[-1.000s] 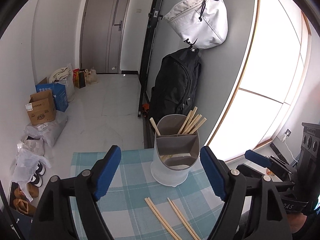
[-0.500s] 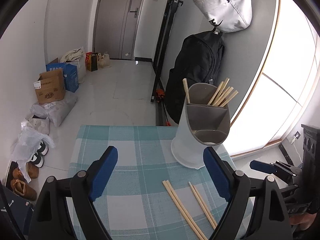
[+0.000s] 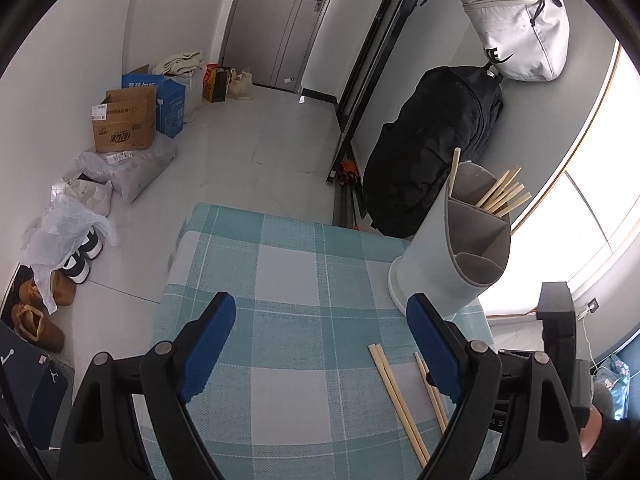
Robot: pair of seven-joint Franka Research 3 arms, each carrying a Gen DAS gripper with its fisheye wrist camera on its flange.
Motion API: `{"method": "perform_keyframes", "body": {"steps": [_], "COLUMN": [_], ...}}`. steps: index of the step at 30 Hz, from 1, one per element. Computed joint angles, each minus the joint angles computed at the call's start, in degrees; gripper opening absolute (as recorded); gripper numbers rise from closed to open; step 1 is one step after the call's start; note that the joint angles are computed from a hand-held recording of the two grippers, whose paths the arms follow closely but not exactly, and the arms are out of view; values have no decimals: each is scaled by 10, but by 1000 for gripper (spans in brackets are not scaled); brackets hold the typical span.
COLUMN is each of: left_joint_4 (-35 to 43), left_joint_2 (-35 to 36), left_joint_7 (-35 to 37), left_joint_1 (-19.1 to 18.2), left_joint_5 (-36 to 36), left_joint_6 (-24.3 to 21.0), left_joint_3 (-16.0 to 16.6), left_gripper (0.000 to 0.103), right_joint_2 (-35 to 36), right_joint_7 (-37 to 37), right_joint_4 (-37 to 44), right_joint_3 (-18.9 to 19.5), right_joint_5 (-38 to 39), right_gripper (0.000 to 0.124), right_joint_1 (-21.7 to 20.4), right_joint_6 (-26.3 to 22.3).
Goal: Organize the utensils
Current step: 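Withdraw both open tools and lower them toward the remaining chopsticks, then lower the right tool onto a wooden chopstick and close on it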
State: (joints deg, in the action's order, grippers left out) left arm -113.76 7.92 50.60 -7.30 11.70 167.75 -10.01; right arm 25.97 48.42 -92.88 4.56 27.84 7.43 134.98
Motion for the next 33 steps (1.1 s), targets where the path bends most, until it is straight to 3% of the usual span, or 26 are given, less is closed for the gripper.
{"method": "perform_keyframes", "body": {"steps": [10,14,18,28,33], "left_joint_4": [-7,-9,-9,-6,2], "left_joint_2": [-2,-3,-3,2,10], "left_joint_7": [48,59,54,21,20], "left_joint_1": [19,22,18,11,6], "left_joint_5": [-64,-85,-77,-36,-22], "left_joint_6": [-5,-8,-8,-34,-58], "left_joint_3": [-9,-12,-7,3,1], "left_gripper": [84,84,84,84,84], "right_joint_2": [35,24,9,13,-10], "right_joint_7": [37,35,25,24,-19], "right_joint_4": [33,11,-13,-15,-30], "right_joint_3": [-15,-17,-11,2,32], "right_joint_5": [-76,-103,-105,-60,34], "right_gripper": [22,21,10,3,3], "right_joint_1": [33,41,41,30,-10], "right_joint_6": [15,44,68,96,108]}}
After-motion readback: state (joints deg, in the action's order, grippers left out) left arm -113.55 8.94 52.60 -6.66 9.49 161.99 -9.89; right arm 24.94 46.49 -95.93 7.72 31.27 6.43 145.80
